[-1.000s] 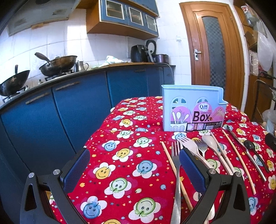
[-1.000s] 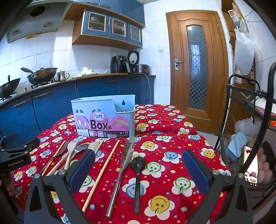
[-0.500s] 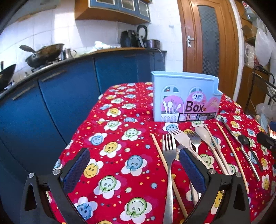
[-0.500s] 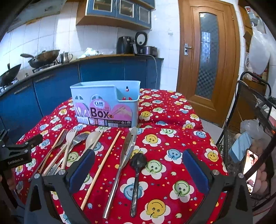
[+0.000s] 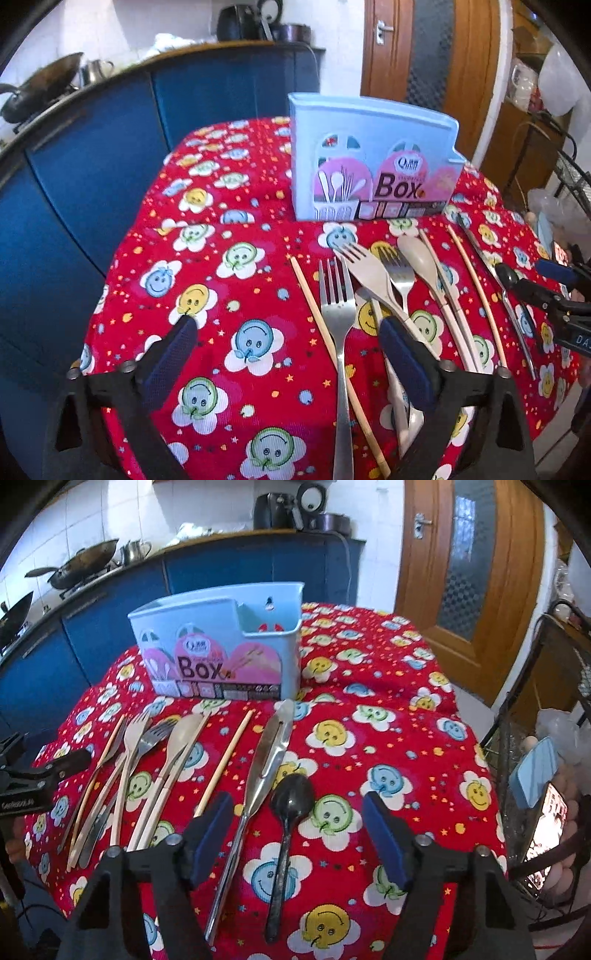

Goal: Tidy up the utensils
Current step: 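Lower and close the left gripper on the silver fork while the right gripper grasps the black spoon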

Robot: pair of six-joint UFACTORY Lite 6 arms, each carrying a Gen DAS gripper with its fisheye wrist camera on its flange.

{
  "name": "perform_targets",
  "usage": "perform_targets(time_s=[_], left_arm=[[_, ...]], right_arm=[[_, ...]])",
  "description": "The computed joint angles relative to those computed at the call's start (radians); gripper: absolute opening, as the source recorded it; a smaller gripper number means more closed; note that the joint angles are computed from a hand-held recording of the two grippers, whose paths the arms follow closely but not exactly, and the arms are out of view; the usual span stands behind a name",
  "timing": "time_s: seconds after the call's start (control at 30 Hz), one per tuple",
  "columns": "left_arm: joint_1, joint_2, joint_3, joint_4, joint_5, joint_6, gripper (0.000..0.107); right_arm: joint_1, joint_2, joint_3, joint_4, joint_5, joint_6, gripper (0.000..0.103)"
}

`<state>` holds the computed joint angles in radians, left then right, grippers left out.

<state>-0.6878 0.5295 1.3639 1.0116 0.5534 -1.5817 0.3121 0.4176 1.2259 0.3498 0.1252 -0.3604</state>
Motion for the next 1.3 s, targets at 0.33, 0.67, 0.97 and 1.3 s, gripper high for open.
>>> perform_targets(time_s=[0.33,0.67,0.97,1.3], left_arm=[[0.105,0.007,0.025,-0.432,-0.136,0.438,0.066],[0.095,0.005,0.02,-0.68,-0.161,0.691,0.036],[0.095,-0.013,-0.009,-0.753,-0.202,0.784,0.01],[0.114,-0.082,-0.106,-0.822,-0.27,0.848,0.006]], right_arm=[[-0.042,0.145,0.236,0.025,0.273,-0.017,0.052],[-0.068,0.203,0.32,0.059,0.405,-0.05,0.026],[-0.073,0.194,0.315,0.048,0.411,-0.058,0.01],[-0.075,0.224,0.351,0.007,0.449,-0.022,0.01]])
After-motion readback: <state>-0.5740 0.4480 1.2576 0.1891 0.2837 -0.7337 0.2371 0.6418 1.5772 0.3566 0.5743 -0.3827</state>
